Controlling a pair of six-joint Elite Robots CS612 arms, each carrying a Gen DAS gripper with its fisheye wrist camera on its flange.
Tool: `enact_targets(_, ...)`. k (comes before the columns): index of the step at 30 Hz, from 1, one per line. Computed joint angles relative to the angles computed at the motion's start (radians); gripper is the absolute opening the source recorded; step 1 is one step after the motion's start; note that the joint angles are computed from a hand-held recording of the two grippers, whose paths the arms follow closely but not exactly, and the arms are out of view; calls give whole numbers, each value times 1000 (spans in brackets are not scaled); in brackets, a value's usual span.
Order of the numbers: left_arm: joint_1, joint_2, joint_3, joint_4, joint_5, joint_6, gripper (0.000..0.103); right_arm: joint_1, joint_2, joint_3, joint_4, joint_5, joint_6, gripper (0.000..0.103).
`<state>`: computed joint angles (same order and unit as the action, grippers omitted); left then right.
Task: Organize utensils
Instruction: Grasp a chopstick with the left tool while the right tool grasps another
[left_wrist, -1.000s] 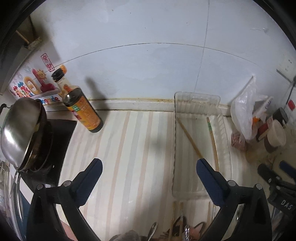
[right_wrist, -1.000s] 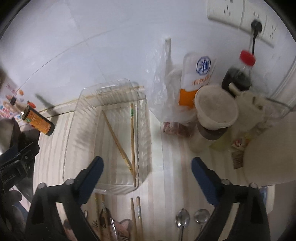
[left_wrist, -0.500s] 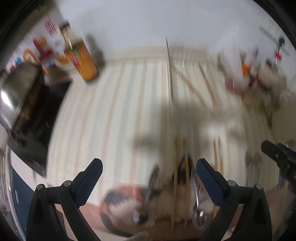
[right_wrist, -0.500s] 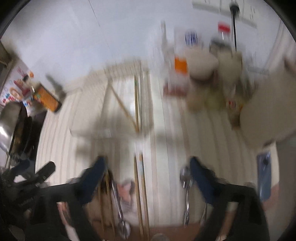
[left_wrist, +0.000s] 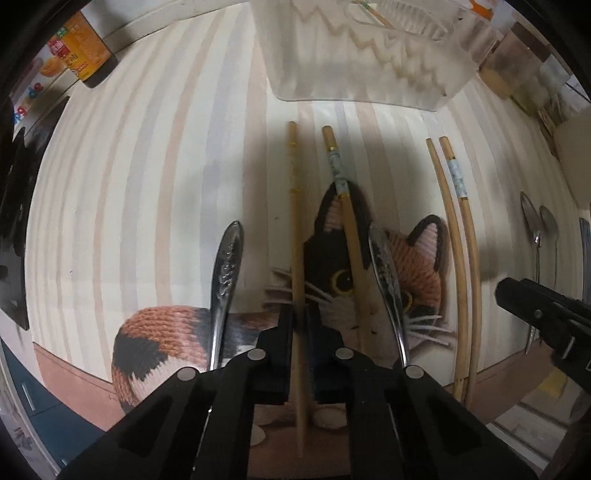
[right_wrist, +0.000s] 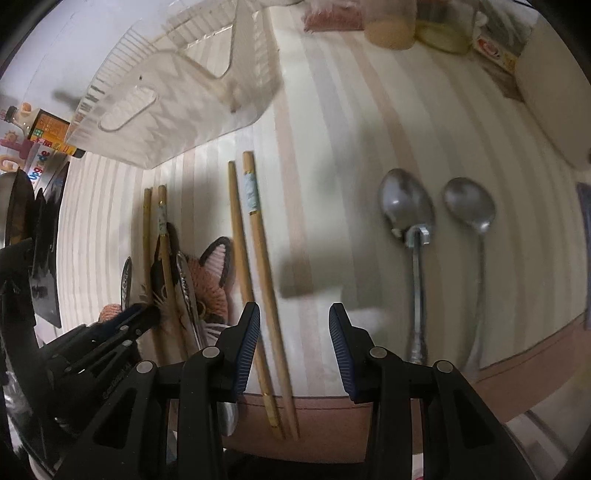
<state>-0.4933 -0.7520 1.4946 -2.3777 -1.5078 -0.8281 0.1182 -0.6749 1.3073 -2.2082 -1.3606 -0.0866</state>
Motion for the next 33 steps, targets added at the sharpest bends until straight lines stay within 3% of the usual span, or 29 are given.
enact_targets(3, -2, -10, 20, -7, 3, -26, 5, 12, 14, -9, -1, -5, -16, 33)
enact_targets(7, -7, -24, 49, -13, 0, -37, 5, 34, 25, -16, -10, -76, -61, 6)
enact_targets(10, -10, -29, 59, -13, -4, -32, 5, 41, 13, -6, 10, -164, -61, 6)
enact_targets(13, -11, -28, 63, -26, -7, -37, 5, 32, -4, 20, 19, -197, -54, 6)
enact_targets(20, -3, -47, 104, -58, -15, -37, 5, 29, -23, 53, 3, -229, -53, 6)
enact_targets(27, 11, -36, 84, -58, -23, -37, 6, 53, -14, 45, 7, -251, -41, 7)
enact_targets(33, 9, -34, 80, -55, -15, -35, 6, 52, -14, 46, 3, -263, -53, 7)
